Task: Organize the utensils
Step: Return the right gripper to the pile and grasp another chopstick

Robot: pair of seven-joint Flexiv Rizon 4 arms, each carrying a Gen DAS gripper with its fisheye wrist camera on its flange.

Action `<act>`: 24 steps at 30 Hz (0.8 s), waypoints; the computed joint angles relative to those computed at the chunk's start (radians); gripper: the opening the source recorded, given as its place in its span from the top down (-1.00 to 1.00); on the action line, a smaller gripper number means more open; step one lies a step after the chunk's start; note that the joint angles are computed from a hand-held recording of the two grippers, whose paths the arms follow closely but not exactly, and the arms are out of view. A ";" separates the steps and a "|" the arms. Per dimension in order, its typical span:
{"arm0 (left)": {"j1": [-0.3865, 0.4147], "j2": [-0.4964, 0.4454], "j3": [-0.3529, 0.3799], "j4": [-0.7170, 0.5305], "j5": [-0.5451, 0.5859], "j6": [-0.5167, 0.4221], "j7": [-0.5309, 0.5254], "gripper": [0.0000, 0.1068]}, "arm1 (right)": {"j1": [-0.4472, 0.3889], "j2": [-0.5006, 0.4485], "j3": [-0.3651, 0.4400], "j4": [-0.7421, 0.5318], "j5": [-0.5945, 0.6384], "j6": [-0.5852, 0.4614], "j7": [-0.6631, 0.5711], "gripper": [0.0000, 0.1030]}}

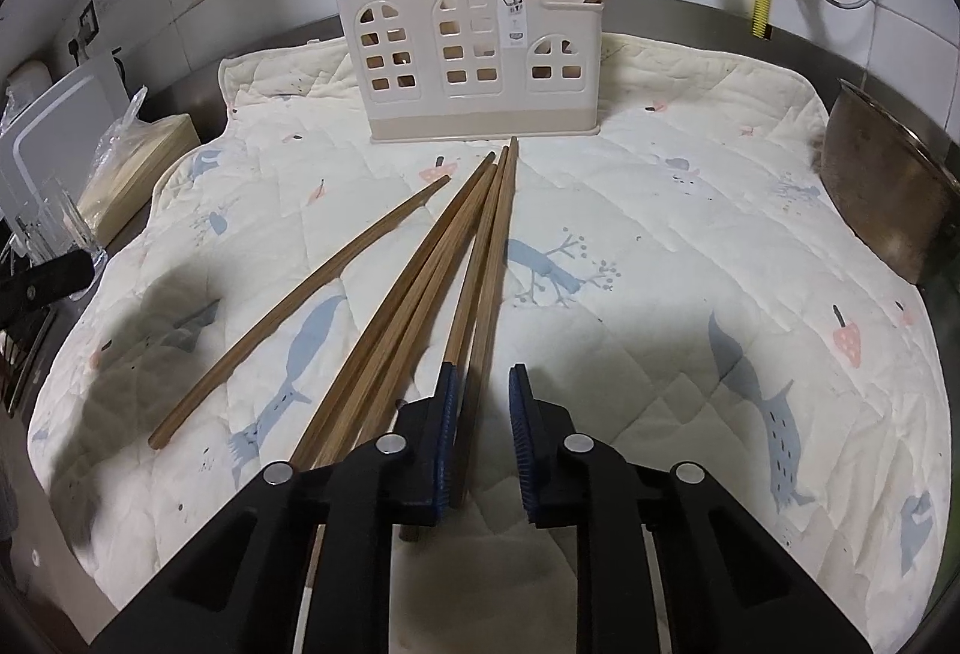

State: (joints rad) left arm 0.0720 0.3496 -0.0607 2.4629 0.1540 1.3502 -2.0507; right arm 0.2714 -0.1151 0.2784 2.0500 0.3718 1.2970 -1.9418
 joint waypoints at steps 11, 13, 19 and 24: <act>-0.070 -0.048 0.015 0.017 -0.053 0.032 0.054 0.13 | 0.014 -0.032 -0.010 -0.005 -0.096 -0.002 0.084 0.80; -0.089 -0.065 0.017 0.016 -0.067 0.042 0.071 0.14 | 0.014 -0.033 -0.010 -0.001 -0.113 0.005 0.098 0.83; -0.125 -0.124 0.014 0.003 -0.097 0.068 0.108 0.15 | 0.000 -0.030 0.002 0.005 -0.104 0.016 0.093 0.85; -0.146 -0.173 0.016 -0.021 -0.113 0.077 0.137 0.20 | -0.015 -0.016 0.010 0.005 -0.060 0.025 0.067 0.86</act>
